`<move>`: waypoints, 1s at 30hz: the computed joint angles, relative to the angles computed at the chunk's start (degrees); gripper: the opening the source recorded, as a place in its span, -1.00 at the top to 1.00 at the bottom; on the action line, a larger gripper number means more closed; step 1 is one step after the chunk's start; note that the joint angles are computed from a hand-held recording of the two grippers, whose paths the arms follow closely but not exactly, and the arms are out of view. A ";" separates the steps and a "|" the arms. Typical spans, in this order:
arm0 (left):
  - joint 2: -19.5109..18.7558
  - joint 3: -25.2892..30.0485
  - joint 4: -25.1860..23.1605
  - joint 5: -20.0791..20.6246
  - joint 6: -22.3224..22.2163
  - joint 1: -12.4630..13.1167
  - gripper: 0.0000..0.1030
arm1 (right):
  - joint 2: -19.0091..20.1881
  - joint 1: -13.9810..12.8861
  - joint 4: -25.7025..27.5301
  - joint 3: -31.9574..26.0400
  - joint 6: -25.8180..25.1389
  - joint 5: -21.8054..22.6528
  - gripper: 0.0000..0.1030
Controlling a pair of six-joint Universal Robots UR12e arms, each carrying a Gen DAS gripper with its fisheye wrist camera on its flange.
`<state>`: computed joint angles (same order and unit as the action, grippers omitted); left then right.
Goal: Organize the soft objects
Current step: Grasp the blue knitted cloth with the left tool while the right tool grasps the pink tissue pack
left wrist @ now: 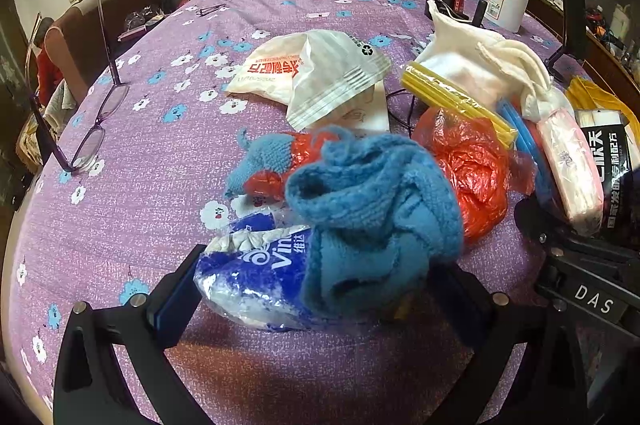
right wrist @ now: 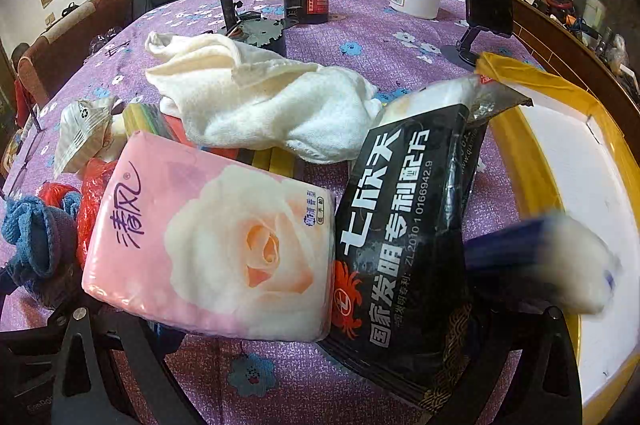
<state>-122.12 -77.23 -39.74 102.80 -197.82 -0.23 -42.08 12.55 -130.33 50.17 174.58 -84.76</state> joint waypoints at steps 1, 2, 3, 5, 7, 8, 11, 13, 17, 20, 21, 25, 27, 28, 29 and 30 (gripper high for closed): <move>-0.02 0.02 0.00 -0.05 -0.01 -0.01 -1.00 | 0.01 -0.01 0.03 -0.04 -0.01 0.00 -0.99; -0.01 0.00 0.01 -0.15 0.00 0.03 -1.00 | 0.02 0.00 0.01 -0.03 0.00 0.00 -0.99; 0.03 -0.03 -0.04 -0.35 -0.03 0.12 -1.00 | 0.02 -0.01 0.04 -0.06 -0.01 0.00 -0.99; 0.11 -0.13 -0.05 -0.51 0.04 0.19 -1.00 | 0.02 -0.01 0.05 -0.06 -0.02 0.01 -0.99; 0.27 -0.28 -0.05 -0.34 0.27 0.19 -1.00 | 0.07 -0.02 0.09 -0.16 -0.02 0.01 -0.99; 0.44 -0.47 -0.06 -0.53 0.66 0.20 -1.00 | 0.09 -0.03 0.11 -0.21 -0.02 0.02 -0.99; 1.63 -2.31 2.24 -1.04 1.92 0.16 -1.00 | 0.13 0.06 0.11 -0.28 0.74 -0.52 -0.99; 2.70 -4.39 4.78 -1.41 3.12 0.08 -1.00 | 0.11 -0.01 0.20 -0.35 0.84 -0.35 -0.99; 4.41 -7.10 5.60 -2.54 2.36 0.40 -1.00 | -0.29 -0.22 3.18 -1.02 -3.10 2.02 -0.99; 5.96 -9.48 7.46 -3.24 1.35 0.93 -0.99 | 0.18 -1.24 10.85 -3.85 -11.22 7.00 -0.99; 6.30 -9.91 7.94 -3.11 1.09 0.99 -0.97 | -0.15 -1.73 12.35 -3.65 -12.82 8.73 -0.99; 7.48 -11.22 10.08 -2.97 0.91 1.15 -0.92 | -3.49 -3.46 14.34 1.37 -21.81 16.87 -0.99; 7.36 -10.80 9.77 -2.15 0.56 1.06 -0.92 | -5.18 -4.34 14.08 4.35 -24.68 20.38 -0.99; 7.35 -10.70 9.84 -2.17 0.55 1.05 -0.92 | -5.94 -4.91 14.52 5.62 -26.15 22.40 -0.99; 7.33 -10.60 9.85 -2.30 0.73 1.07 -0.92 | -6.71 -5.33 13.82 7.02 -27.06 23.34 -0.99; 7.36 -10.57 9.87 -2.28 1.02 1.01 -0.92 | -7.41 -5.68 12.61 8.33 -27.62 24.10 -0.99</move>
<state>-114.76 -87.79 -29.87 100.52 -196.80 0.78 -49.49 6.86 -117.72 58.50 146.96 -60.66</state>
